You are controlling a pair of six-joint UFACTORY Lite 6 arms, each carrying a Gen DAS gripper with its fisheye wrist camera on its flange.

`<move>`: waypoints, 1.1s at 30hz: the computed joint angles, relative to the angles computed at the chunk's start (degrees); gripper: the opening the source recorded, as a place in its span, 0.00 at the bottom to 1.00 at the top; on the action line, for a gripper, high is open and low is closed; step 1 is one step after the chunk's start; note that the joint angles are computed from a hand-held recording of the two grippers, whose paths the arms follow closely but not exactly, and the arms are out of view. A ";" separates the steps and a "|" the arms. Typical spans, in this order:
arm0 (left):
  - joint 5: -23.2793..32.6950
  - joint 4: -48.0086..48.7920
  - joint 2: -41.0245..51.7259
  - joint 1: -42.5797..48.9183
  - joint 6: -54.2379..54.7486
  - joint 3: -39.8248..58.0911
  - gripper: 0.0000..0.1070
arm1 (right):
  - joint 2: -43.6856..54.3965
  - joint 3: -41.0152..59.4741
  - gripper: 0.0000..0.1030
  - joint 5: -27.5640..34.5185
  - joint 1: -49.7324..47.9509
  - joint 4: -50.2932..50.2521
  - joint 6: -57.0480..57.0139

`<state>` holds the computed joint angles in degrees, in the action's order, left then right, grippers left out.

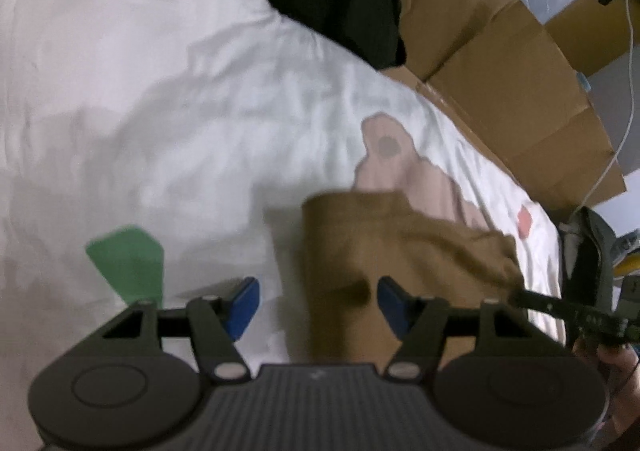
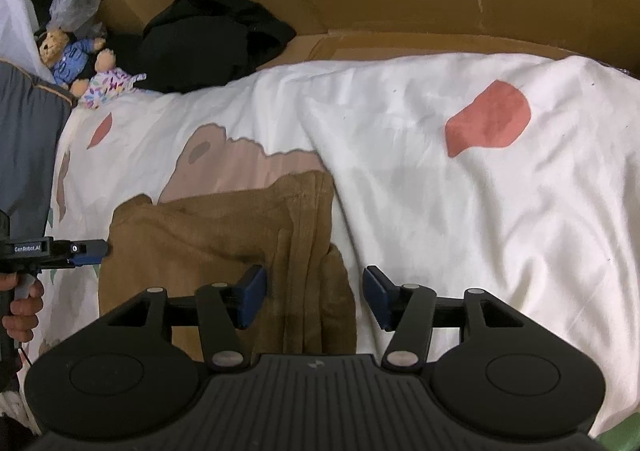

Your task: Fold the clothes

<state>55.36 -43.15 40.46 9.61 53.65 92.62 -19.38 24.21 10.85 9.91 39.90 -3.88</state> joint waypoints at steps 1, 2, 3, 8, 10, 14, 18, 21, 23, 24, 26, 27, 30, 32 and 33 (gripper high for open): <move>-0.08 -0.30 -0.10 0.08 0.36 -0.55 0.63 | 0.26 0.09 0.57 -0.39 0.42 -0.11 0.17; -0.09 -0.67 -0.12 0.16 0.65 -0.91 0.63 | 0.46 0.20 0.57 -0.72 0.80 -0.02 0.15; 0.02 -1.06 0.03 0.21 0.91 -1.02 0.63 | 0.70 0.30 0.57 -1.06 1.17 0.44 -0.17; 0.86 -2.69 1.32 0.29 1.94 0.14 0.63 | 4.05 1.78 0.57 -2.71 2.66 -1.78 1.72; 1.18 -2.91 1.94 0.18 2.16 0.75 0.63 | 6.25 2.59 0.57 -3.07 2.62 0.70 -1.24; 1.58 -2.84 2.94 -0.30 2.99 1.76 0.63 | 8.72 3.30 0.57 -3.30 2.44 11.75 -13.26; 1.39 -3.28 4.44 -1.00 3.22 3.01 0.64 | 10.30 4.16 0.56 -3.28 2.58 16.07 -18.16; 1.66 -3.74 5.60 -1.73 3.52 4.34 0.67 | 11.71 5.03 0.54 -3.62 3.00 15.49 -18.01; 1.66 -2.97 5.85 -2.80 2.89 5.12 0.52 | 12.37 5.52 0.50 -3.84 3.07 14.53 -17.34; 1.85 -2.68 5.95 -3.18 2.84 5.33 0.40 | 12.60 5.79 0.48 -3.99 3.25 12.00 -14.99; 2.29 -1.84 5.45 -4.45 2.99 4.71 0.29 | 12.44 6.03 0.36 -3.66 3.40 10.70 -14.03; 1.00 -1.65 4.41 -4.91 3.57 3.27 0.29 | 12.33 6.13 0.33 -3.45 3.46 10.42 -13.91; 0.32 -2.07 4.10 -4.62 2.96 2.53 0.16 | 11.38 6.07 0.23 -2.71 3.61 10.40 -13.93; 0.36 -3.11 3.37 -4.01 3.57 1.81 0.12 | 10.52 5.82 0.20 -2.59 3.73 9.23 -12.42; 0.13 -3.73 2.33 -3.81 4.54 0.74 0.11 | 9.71 5.60 0.20 -2.42 3.66 8.52 -11.47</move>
